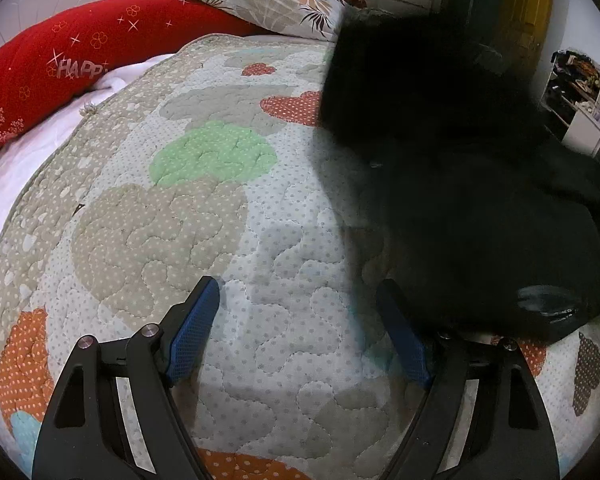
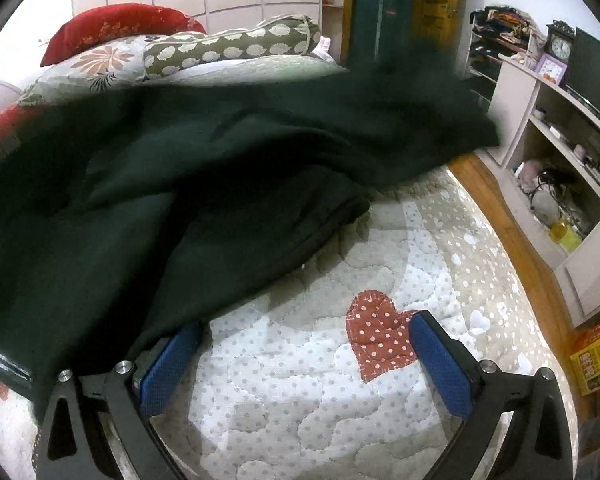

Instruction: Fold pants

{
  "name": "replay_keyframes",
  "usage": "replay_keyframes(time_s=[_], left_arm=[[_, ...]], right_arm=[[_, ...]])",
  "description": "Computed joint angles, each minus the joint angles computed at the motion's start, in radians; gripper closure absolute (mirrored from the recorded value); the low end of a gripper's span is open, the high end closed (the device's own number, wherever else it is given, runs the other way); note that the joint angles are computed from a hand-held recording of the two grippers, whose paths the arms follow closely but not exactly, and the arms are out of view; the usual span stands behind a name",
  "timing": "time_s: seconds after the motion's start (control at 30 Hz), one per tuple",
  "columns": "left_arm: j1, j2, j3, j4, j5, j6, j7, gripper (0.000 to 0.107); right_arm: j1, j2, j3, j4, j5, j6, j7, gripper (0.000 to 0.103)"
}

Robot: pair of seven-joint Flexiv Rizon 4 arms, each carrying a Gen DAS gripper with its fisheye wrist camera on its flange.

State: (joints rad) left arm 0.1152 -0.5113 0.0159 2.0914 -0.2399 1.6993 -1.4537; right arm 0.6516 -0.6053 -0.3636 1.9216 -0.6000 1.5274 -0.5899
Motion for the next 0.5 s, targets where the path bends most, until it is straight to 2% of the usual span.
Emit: replay_keyframes(time_s=[0.17, 0.5], left_arm=[[0.033, 0.005, -0.028, 0.013, 0.006, 0.012, 0.006, 0.025], [0.035, 0.000, -0.028, 0.010, 0.008, 0.018, 0.006, 0.025]], right_arm=[[0.011, 0.002, -0.013, 0.012, 0.000, 0.009, 0.002, 0.000], [0.016, 0.001, -0.017, 0.012, 0.011, 0.010, -0.005, 0.000]])
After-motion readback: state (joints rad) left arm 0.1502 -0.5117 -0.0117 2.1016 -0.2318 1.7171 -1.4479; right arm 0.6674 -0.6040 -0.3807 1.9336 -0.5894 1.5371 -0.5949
